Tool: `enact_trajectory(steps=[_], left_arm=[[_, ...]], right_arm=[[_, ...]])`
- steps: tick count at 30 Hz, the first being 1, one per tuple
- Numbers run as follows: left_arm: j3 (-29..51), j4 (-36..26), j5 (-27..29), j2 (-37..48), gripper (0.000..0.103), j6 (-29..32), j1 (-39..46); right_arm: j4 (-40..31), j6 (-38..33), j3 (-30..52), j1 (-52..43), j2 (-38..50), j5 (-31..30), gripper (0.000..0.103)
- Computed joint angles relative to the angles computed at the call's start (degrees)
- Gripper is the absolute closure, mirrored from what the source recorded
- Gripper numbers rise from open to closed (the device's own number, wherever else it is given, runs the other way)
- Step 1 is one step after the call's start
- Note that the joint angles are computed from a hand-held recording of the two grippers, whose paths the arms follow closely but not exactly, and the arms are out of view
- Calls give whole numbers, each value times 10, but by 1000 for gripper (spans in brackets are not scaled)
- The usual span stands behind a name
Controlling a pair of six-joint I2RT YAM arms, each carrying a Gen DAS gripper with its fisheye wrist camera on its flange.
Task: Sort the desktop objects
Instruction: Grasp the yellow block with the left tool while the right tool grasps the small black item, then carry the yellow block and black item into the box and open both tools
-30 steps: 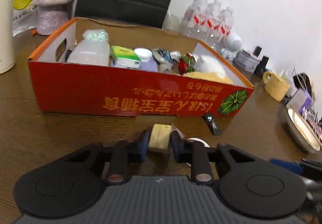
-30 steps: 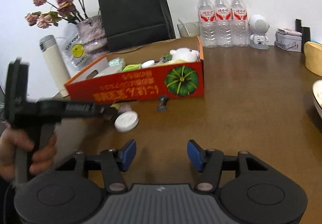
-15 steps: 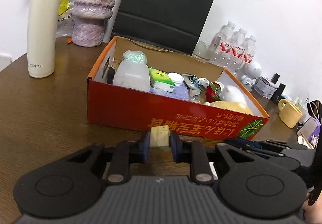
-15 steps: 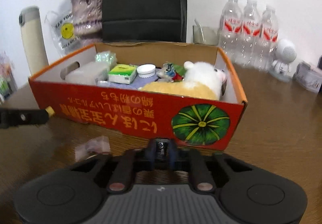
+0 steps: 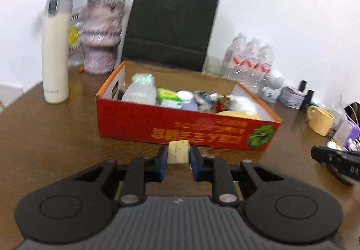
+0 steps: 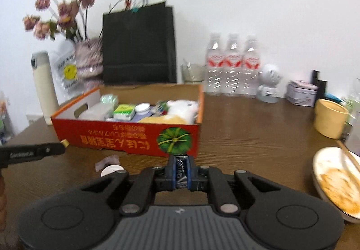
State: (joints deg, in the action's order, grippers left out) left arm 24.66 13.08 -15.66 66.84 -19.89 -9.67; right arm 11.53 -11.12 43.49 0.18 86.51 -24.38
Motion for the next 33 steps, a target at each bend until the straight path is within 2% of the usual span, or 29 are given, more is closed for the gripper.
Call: enact_trajectory(steps=[4,10,14,18,21,25,27,29,33], left_arm=[[-17,-71,-104,-108,81,-7,-87],[-30,-191,-203,-213,81,-69,-188],[-41,-274,-284,-270,81,-129,-264],[-44,-346,-377,-290,81,-193,-349],[-47,-399,-398,-303,81,-262,-379],[-48,-424,-418,-300,81,-295,-407],[-48,-421,-430,-297,81,-292,-419],[-52,-402,-431,-295,81,-277,-415],[-60,-319,-377,-288,81,-200,-347]], right_arm=[[-18,0,-27,-30,-58,-35,95],[-27,0,-85,-26,-154,-86,95],[-47,8,-122,-29,-205,-109,95],[-57,3,-176,-24,-260,-121,95],[-76,-1,-213,-22,-320,-133,95],[-82,-2,-246,-12,-376,-132,95],[-77,-1,-262,0,-403,-121,95],[-70,-4,-273,12,-422,-107,95],[-50,1,-266,22,-405,-92,95]])
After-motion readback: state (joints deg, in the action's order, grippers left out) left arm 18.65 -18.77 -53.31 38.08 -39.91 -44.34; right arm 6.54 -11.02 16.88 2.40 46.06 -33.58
